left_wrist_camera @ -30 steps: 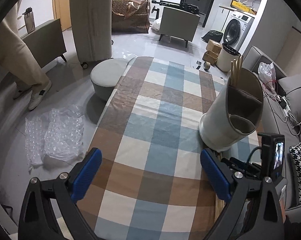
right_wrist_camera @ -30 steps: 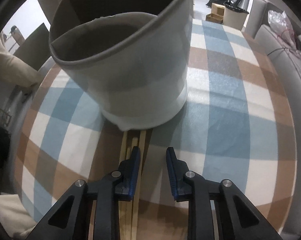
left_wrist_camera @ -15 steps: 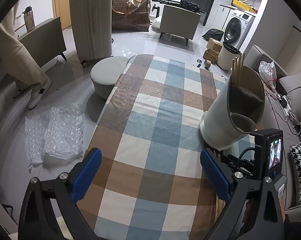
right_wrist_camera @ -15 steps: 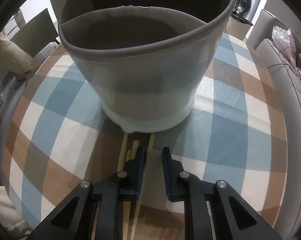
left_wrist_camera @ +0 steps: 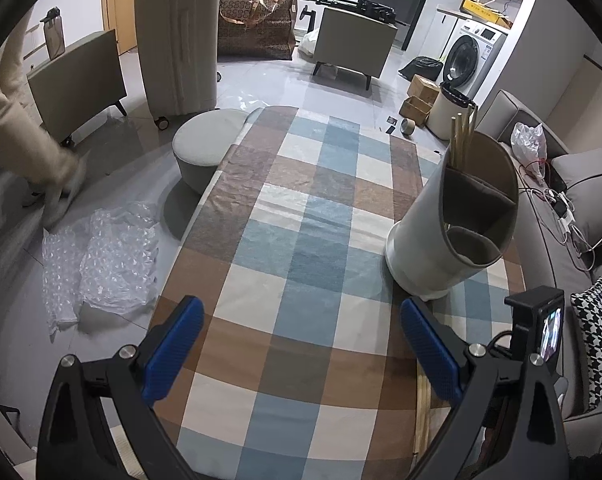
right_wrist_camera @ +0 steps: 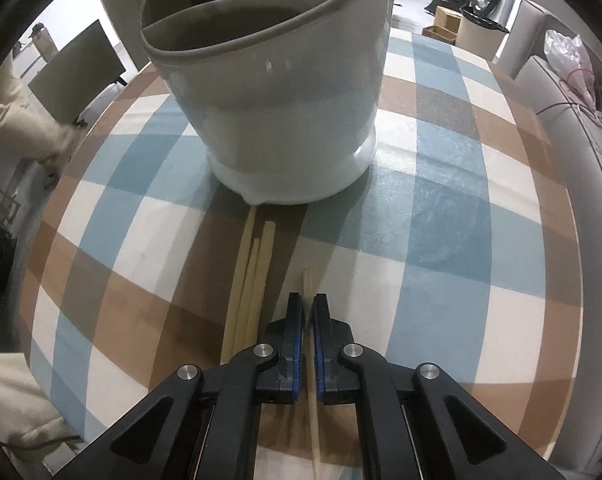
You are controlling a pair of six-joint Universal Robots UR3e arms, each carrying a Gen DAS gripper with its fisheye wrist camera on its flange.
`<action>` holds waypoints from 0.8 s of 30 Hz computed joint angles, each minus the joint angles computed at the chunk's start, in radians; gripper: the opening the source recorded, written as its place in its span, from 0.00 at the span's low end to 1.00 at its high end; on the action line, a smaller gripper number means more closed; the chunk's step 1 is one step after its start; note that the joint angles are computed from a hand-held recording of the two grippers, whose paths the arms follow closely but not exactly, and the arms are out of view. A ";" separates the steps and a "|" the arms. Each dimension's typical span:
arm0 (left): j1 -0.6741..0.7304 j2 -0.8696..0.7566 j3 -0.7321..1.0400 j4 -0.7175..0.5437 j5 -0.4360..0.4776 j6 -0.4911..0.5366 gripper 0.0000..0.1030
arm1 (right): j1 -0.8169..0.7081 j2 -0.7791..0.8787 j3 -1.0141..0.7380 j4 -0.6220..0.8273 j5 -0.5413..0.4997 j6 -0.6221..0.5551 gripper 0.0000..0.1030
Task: Organize utensils
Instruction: 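Close the right tool on a chopstick while the left tool lowers onto the pile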
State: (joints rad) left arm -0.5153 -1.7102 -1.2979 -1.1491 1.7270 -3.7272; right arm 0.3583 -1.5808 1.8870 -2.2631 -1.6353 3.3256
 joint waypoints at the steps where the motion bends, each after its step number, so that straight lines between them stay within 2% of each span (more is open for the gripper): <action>1: 0.003 0.001 -0.003 -0.003 -0.002 0.003 0.93 | 0.010 0.012 -0.012 -0.002 -0.013 0.004 0.06; 7: 0.028 0.000 -0.009 -0.025 -0.036 -0.009 0.93 | 0.036 0.059 -0.043 -0.028 -0.052 0.002 0.07; 10: 0.020 -0.024 0.017 -0.045 -0.041 -0.011 0.93 | 0.017 0.044 -0.032 -0.027 -0.011 -0.009 0.04; 14: 0.004 -0.074 0.066 -0.083 -0.076 -0.016 0.93 | -0.077 -0.072 0.043 -0.040 0.081 0.002 0.03; 18: -0.006 -0.151 0.116 -0.128 -0.180 -0.022 0.93 | -0.227 -0.262 0.099 0.020 0.199 0.023 0.03; 20: -0.025 -0.204 0.158 -0.157 -0.211 -0.025 0.93 | -0.343 -0.396 0.129 0.086 0.284 0.020 0.03; 24: -0.078 -0.309 0.261 -0.196 -0.211 -0.040 0.93 | -0.647 -0.597 0.145 0.285 0.506 -0.042 0.04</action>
